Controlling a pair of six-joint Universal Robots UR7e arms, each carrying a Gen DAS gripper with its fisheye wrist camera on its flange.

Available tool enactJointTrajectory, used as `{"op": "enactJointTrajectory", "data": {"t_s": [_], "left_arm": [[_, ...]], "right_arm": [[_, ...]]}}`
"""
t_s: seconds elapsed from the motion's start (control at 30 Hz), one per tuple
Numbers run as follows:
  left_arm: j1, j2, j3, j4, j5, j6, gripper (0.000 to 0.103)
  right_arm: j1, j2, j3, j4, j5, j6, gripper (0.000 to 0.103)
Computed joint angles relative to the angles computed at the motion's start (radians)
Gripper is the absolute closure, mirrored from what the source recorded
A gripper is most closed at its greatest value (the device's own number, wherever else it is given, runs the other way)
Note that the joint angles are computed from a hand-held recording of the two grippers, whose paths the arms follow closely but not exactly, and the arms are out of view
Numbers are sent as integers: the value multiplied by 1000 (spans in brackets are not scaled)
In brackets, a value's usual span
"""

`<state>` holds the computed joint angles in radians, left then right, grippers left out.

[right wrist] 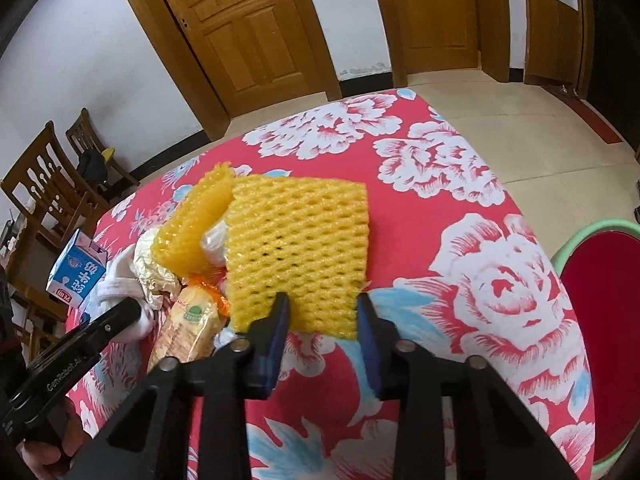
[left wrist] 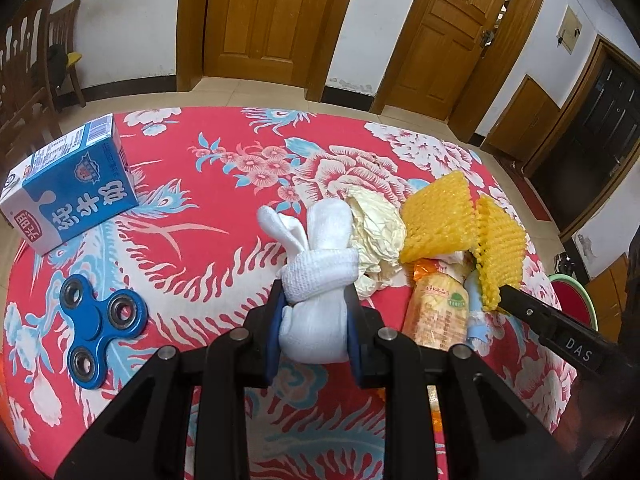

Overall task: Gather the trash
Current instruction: 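Grasp the yellow foam net sheet with the right tool while the left tool holds the sock, then carry the sock and foam net over the red bucket and open both tools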

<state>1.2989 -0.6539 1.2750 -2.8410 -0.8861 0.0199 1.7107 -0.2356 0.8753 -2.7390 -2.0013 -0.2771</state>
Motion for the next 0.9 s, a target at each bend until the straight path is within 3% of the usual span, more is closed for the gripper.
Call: {"op": "enactJointTrajectory", "data": {"t_s": [0.17, 0.9], "left_arm": [[-4, -1, 6, -11, 3, 8, 76], [-71, -48, 97, -80, 10, 50, 76]], "right_arm": [[0, -19, 38, -37, 25, -11, 90], [-4, -224, 382, -319, 134, -5, 93]]}}
